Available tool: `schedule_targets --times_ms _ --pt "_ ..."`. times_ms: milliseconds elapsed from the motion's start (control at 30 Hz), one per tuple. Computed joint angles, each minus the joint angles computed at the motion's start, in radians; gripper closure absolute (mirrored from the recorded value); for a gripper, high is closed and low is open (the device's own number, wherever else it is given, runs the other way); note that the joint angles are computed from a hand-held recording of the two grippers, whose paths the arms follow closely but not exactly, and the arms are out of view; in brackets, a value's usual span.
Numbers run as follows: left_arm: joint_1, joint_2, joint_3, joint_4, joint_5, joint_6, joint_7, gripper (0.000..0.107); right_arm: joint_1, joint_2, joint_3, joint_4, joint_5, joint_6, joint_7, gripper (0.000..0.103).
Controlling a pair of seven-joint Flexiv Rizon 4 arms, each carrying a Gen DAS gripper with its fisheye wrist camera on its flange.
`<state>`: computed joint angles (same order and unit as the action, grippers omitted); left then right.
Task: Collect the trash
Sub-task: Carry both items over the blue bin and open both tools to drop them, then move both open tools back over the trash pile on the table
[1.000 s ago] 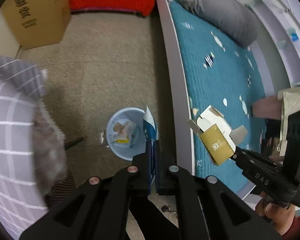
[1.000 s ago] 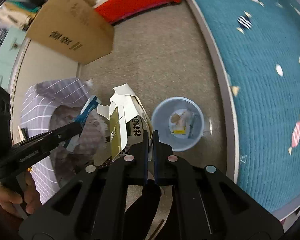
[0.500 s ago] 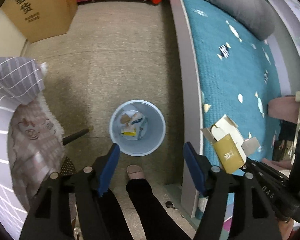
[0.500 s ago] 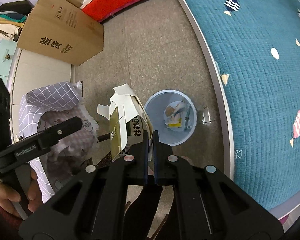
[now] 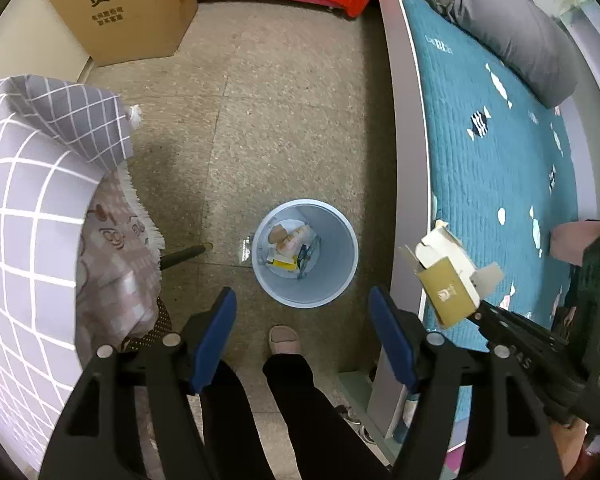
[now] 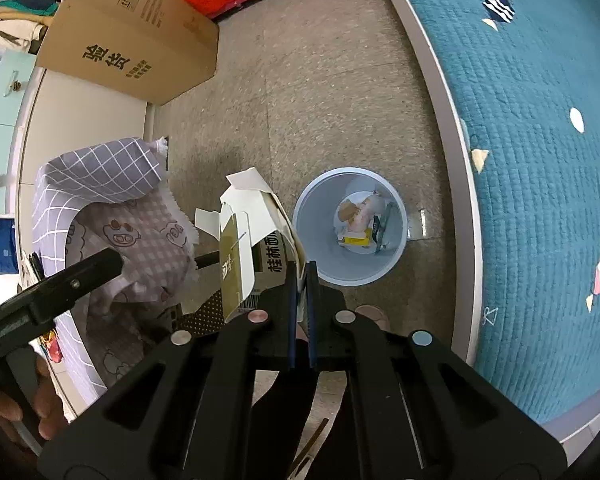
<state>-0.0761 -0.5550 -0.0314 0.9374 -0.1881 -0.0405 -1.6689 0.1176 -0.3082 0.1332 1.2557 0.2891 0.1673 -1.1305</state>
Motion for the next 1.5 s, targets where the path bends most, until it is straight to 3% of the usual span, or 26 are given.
schedule_targets --times_ms 67,133,167,200,500,867,1133,1367,1500 --pt "0.003 0.008 0.003 0.008 -0.001 0.004 -0.004 0.039 0.002 -0.011 0.000 -0.010 0.007 -0.004 0.009 0.096" --pt "0.008 0.021 0.005 0.024 -0.004 0.011 -0.008 0.039 0.004 -0.024 0.001 -0.023 0.006 -0.023 0.016 0.081" --pt "0.009 0.026 0.006 0.031 -0.004 0.013 -0.009 0.039 0.008 -0.027 -0.001 -0.024 -0.008 -0.028 0.019 0.054" --pt "0.010 0.035 0.008 0.041 -0.004 0.016 -0.012 0.039 0.014 -0.025 -0.002 -0.020 -0.026 -0.025 0.022 0.043" --pt "0.027 0.093 0.011 0.108 -0.017 0.049 -0.015 0.039 0.027 -0.013 0.010 -0.046 -0.024 -0.043 0.004 0.043" --pt "0.099 0.233 0.042 0.207 -0.061 0.112 0.018 0.038 0.111 -0.040 0.045 -0.219 -0.006 -0.042 -0.028 0.043" --pt "0.222 0.374 0.114 0.340 -0.083 0.169 0.094 0.038 0.263 -0.111 0.083 -0.371 -0.046 -0.010 -0.010 0.043" --pt "0.382 0.436 0.196 0.402 -0.096 0.129 0.275 0.038 0.453 -0.211 0.106 -0.492 -0.093 0.028 0.122 0.043" --pt "0.472 0.430 0.231 0.385 -0.081 0.061 0.419 0.038 0.542 -0.278 0.107 -0.567 -0.115 0.044 0.185 0.043"
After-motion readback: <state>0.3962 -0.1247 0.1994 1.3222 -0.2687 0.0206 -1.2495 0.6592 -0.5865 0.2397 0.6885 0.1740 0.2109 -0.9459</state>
